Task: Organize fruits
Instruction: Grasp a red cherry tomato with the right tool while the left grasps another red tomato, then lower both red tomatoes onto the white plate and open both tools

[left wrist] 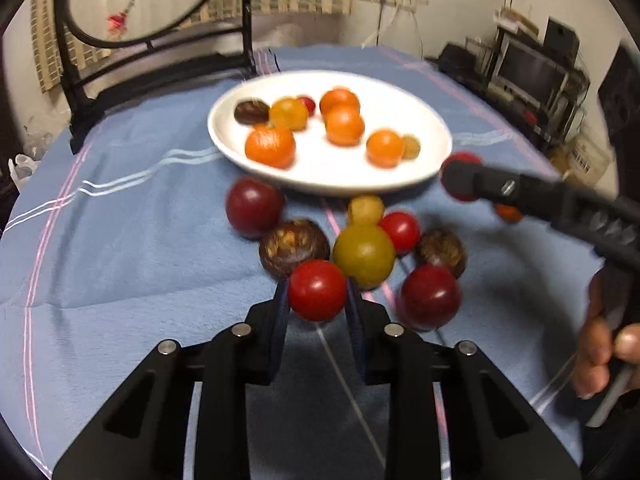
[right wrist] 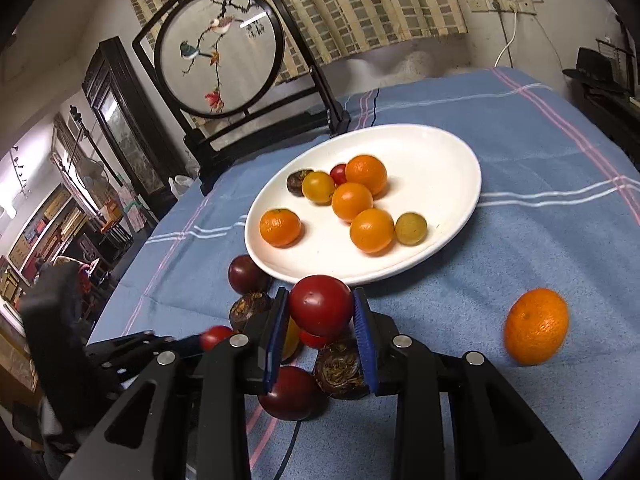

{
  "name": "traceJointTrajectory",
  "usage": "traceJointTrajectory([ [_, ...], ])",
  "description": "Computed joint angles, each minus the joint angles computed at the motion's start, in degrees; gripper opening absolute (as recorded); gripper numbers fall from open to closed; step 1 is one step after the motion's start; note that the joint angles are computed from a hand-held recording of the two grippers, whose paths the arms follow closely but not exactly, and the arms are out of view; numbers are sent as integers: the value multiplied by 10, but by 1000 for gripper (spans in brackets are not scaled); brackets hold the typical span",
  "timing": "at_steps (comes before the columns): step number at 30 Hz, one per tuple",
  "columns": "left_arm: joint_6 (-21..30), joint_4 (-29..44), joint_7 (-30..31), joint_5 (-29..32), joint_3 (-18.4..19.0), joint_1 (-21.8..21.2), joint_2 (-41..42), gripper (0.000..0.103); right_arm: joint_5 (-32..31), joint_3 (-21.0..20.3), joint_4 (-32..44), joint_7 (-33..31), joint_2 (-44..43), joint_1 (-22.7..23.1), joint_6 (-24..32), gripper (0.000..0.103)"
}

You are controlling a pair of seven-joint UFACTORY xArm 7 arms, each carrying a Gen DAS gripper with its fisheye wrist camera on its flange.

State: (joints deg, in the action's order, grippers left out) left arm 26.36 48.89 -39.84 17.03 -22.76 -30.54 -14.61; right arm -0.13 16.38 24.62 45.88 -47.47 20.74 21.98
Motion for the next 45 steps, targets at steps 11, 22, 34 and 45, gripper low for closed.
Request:
traceJointTrajectory([
  [11, -1, 75, 15, -2, 3, 15, 16, 27, -27, 10, 61, -7, 9, -31, 8, 32],
  [22, 26, 229, -41, 56, 53, -12, 180, 27, 41, -79, 59, -62, 107, 15, -66, 32],
  [34, -10, 228, -134, 154, 101, -43, 197, 61, 82, -75, 51, -88, 128, 10, -87, 58],
  [45, -11, 135, -140, 134, 76, -11, 111, 71, 63, -55, 45, -76, 106, -1, -74, 59],
])
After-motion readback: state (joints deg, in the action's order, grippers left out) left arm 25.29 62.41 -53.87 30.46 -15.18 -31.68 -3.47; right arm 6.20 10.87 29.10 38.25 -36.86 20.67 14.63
